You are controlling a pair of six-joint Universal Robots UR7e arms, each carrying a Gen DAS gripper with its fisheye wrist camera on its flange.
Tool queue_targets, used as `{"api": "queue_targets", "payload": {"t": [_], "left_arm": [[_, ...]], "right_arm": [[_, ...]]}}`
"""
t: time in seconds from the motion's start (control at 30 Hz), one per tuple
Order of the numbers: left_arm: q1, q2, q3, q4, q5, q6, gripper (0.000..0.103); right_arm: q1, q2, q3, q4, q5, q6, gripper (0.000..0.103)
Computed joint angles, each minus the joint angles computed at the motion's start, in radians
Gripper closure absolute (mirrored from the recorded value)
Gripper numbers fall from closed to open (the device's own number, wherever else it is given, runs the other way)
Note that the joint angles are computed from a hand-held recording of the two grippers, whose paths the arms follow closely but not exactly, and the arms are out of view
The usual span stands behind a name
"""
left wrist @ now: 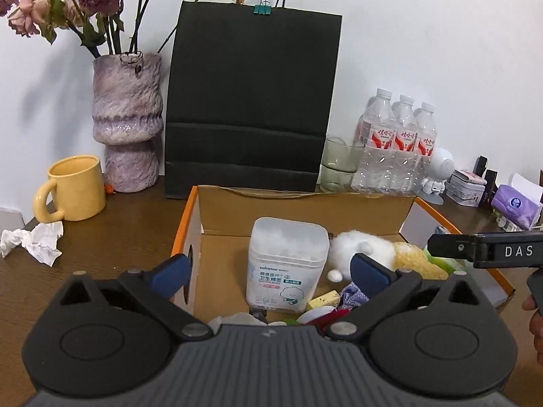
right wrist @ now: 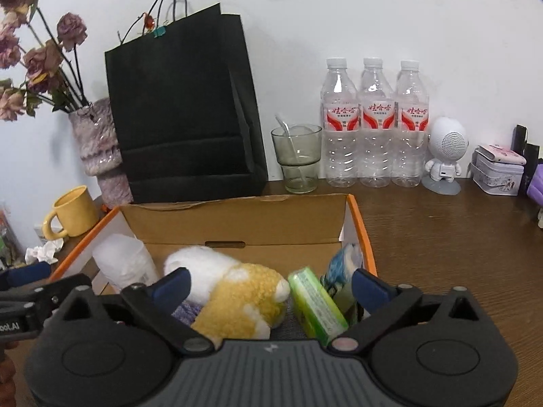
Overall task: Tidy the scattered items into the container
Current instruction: 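Carry the black packet and green tissue pack into the box and open both grippers, then grasp a small clear bag with each gripper from the table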
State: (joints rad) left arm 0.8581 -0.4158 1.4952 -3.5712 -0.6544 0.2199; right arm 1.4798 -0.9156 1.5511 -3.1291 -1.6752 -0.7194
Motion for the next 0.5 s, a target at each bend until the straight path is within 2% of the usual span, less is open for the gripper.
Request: {"api": "queue_targets", "payload": {"t": [0.5], "left_arm": [[-0.019, -0.008, 0.023, 0.021, 0.023, -0.029, 0.0]], "right_arm": [[0.003, -0.034, 0.055, -0.027, 0.002, -0.012, 0.001]]}}
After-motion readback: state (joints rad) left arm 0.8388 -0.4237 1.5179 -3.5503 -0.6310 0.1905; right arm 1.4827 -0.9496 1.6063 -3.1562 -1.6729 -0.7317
